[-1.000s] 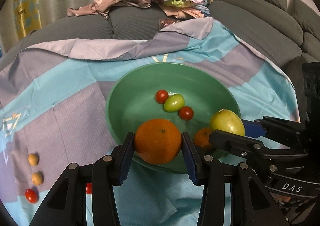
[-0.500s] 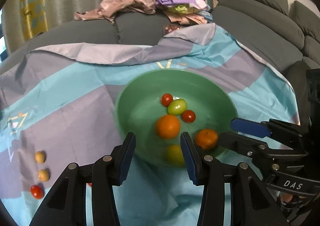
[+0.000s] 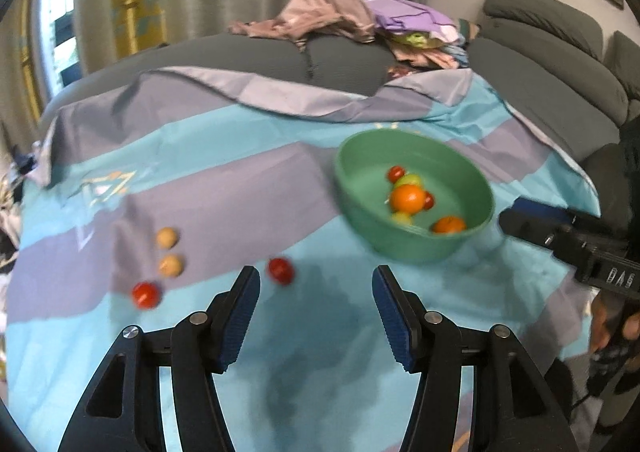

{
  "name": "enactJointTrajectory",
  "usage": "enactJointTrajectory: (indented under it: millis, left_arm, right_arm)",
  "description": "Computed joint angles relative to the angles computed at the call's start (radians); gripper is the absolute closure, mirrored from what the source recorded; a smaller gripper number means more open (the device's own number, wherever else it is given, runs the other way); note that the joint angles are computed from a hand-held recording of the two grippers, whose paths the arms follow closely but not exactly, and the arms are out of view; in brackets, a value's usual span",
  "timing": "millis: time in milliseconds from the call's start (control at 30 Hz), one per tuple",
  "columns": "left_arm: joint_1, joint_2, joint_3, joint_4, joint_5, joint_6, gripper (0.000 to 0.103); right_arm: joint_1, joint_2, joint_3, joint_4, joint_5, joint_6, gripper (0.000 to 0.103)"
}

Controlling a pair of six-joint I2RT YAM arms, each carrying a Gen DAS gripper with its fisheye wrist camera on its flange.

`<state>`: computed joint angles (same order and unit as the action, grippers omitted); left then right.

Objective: Organize fruits
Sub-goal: 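Withdraw both tools and move them toward the two red tomatoes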

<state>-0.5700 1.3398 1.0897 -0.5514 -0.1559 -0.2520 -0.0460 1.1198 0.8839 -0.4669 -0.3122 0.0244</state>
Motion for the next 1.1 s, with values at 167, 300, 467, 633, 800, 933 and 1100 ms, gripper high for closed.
enactJointTrajectory:
  millis: [167,300,467,633,800,933,1100]
  left_arm:
    - [0.038,-0.125,-0.096,-0.031,0.001,-0.026,0.044]
    - [0.094,-0.208,-0.147,-0.058,0.029,-0.047,0.033]
    - [0.153,-0.281,-0.190,-0.085,0.037,-0.052,0.029]
    - [0.224,-0.335,-0.231,-0.097,0.070,-0.041,0.029]
    - [0.298,-0.365,-0.264,-0.101,0.110,-0.027,0.029]
    - [0.355,-0.371,-0.285,-0.092,0.144,-0.013,0.029]
    - [0.403,-0.374,-0.311,-0.080,0.178,-0.001,0.029]
  right_arm:
    - [0.071,-0.030,0.002,-0.035,0.041,0.009,0.029]
    - [0.141,-0.036,0.010,-0.055,0.087,0.012,0.026]
    - [0.224,-0.029,0.022,-0.065,0.134,0.034,0.024]
    - [0.293,-0.008,0.040,-0.071,0.176,0.042,0.023]
    - [0.351,0.028,0.062,-0.071,0.214,0.056,0.023]
    - [0.379,0.061,0.076,-0.068,0.230,0.063,0.023]
    - [0.401,0.100,0.079,-0.064,0.243,0.075,0.023]
